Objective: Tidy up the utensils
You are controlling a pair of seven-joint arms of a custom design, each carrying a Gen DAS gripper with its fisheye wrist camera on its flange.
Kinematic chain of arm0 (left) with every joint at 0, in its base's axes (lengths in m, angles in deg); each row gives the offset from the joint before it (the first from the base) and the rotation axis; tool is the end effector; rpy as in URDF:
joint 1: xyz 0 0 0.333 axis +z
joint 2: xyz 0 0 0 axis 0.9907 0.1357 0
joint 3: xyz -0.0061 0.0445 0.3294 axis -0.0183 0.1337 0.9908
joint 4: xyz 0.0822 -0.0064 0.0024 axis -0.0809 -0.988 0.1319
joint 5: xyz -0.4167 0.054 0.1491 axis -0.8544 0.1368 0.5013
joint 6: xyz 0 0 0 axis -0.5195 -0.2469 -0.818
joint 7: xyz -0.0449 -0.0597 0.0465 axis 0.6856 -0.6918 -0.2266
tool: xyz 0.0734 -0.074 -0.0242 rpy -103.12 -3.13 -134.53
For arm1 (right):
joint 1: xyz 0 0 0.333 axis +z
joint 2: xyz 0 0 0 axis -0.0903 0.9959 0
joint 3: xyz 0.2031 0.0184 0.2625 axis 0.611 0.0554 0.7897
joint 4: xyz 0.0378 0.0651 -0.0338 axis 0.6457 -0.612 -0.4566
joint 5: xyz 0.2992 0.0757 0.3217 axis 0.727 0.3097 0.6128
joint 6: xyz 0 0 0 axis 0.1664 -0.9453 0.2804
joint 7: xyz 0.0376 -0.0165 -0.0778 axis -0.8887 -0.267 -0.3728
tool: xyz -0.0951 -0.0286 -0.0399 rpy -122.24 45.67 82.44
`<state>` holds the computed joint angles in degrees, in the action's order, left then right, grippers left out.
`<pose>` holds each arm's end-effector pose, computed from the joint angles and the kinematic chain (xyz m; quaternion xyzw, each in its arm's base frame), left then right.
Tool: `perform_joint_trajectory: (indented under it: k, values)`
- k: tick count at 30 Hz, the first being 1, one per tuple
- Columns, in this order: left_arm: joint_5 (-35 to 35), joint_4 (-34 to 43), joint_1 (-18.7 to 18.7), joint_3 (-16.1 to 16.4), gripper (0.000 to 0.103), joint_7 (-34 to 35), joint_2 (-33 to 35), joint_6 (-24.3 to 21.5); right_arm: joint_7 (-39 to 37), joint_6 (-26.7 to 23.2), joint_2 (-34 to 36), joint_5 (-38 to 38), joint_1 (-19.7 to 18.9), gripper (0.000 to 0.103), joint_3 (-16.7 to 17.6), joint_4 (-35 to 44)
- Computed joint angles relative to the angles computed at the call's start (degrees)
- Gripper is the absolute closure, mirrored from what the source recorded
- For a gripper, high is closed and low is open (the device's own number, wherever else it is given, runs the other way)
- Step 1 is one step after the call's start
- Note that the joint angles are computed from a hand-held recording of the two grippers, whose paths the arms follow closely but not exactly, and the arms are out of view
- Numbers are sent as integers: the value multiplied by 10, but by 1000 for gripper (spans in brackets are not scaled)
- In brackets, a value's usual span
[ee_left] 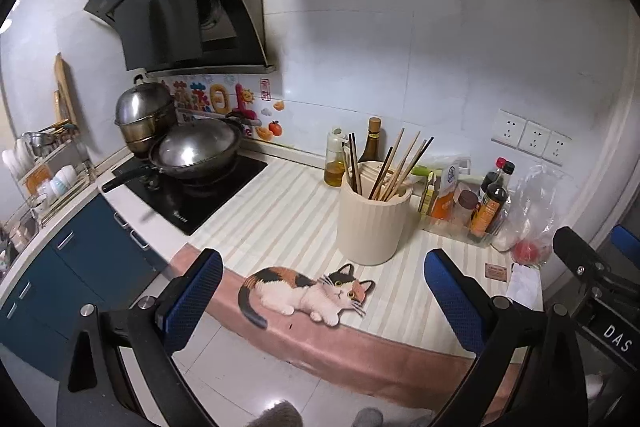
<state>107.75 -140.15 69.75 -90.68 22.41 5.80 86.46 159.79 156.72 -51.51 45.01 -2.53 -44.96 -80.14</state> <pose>0.5715 -0.2559 0.8112 -0.6689 0.6043 -0.2954 0.3164 0.5669 0.0624 0.8010 -0.6168 0.6357 -0.3428 0.3130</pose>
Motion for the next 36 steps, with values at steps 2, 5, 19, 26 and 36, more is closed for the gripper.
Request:
perform_joint_trajectory:
  k: [2, 5, 19, 26, 36]
  values:
    - [3, -15, -1, -2, 0, -5, -19, 1, 0, -2, -23, 0, -1, 0, 0, -14]
    - [8, -31, -1, -7, 0, -10, -39, 2, -7, 1, -45, 5, -4, 0, 1, -28]
    - [16, 23, -5, -20, 0, -34, -25, -83, -62, -50, -38, 46, -10, 0, -5, 16]
    - [22, 44, -13, -17, 0, -39, -12, -107, -89, -71, -14, 60, -2, 0, -13, 51]
    - [30, 66, -23, -15, 0, -43, 4, -134, -112, -81, -1, 80, 5, 0, -20, 62]
